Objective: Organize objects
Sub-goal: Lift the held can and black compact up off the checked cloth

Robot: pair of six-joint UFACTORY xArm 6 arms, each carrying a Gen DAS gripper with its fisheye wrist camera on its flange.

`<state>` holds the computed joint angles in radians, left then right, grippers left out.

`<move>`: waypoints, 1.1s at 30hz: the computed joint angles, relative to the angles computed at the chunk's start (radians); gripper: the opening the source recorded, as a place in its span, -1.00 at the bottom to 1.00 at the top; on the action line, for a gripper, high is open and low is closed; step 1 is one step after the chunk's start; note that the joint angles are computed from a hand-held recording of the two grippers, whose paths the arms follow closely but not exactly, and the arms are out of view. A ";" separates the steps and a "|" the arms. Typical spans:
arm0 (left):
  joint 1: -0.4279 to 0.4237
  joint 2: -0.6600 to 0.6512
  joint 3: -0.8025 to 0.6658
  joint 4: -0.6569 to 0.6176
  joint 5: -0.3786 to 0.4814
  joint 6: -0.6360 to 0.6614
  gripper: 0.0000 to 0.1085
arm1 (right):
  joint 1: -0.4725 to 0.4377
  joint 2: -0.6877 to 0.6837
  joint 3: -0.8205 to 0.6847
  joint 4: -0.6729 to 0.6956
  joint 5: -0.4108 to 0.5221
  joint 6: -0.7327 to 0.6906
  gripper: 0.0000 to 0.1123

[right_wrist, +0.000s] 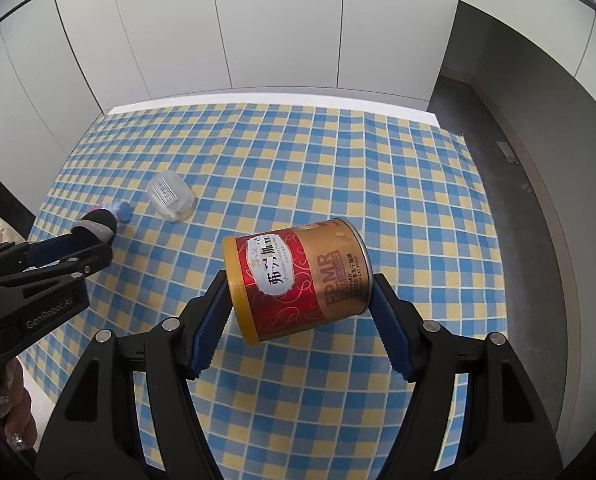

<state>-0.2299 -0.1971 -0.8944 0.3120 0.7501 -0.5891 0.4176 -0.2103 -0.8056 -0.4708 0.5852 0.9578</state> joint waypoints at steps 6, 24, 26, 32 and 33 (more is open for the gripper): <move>-0.006 -0.055 -0.053 -0.017 0.077 0.033 -0.17 | 0.024 -0.026 -0.085 0.037 0.154 -0.015 0.26; -0.029 -0.137 -0.418 0.021 0.437 0.084 -0.17 | 0.107 -0.100 -0.475 0.033 0.572 -0.105 0.26; -0.040 -0.133 -0.466 0.022 0.478 0.097 -0.17 | 0.129 -0.086 -0.541 0.007 0.633 -0.115 0.26; -0.095 -0.122 -0.608 0.071 0.577 0.090 -0.17 | 0.175 -0.072 -0.698 -0.019 0.743 -0.131 0.26; -0.102 -0.121 -0.633 0.072 0.594 0.089 -0.17 | 0.186 -0.068 -0.723 -0.028 0.763 -0.134 0.26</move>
<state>-0.3316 -0.3181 -1.5269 0.3844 1.3440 -0.5006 0.6035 -0.2787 -1.5283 -0.4988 1.3481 0.8236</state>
